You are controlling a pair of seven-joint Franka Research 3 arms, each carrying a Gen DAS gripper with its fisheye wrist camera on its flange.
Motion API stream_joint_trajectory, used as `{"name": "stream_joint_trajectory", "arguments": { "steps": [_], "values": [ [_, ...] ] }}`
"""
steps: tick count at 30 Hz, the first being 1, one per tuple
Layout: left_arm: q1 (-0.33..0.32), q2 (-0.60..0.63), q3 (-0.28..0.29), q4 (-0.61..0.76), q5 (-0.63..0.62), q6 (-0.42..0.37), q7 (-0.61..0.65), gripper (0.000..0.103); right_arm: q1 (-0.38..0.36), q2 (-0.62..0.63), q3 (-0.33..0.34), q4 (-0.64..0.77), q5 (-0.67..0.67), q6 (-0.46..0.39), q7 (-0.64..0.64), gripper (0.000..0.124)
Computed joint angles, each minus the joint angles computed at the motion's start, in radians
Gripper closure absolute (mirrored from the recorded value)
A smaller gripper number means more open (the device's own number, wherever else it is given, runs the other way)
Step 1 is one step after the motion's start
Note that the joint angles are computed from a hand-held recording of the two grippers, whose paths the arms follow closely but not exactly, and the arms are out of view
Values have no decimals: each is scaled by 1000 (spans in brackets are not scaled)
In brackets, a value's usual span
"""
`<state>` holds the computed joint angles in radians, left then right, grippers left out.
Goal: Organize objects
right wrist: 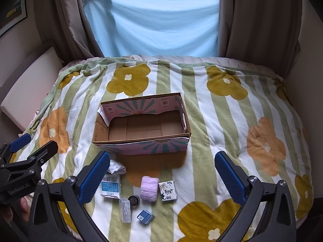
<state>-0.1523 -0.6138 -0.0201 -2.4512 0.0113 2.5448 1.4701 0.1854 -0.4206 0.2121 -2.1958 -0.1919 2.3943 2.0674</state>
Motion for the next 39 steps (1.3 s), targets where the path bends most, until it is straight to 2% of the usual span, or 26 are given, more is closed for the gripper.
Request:
{"name": "stream_joint_trajectory", "arguments": {
  "steps": [7, 39],
  "values": [
    [1, 7, 1, 17, -8, -26, 5, 0, 7, -5, 1, -2, 2, -5, -13, 21],
    [8, -3, 3, 18, -3, -31, 11, 0, 7, -12, 11, -4, -10, -1, 2, 21]
  ]
}}
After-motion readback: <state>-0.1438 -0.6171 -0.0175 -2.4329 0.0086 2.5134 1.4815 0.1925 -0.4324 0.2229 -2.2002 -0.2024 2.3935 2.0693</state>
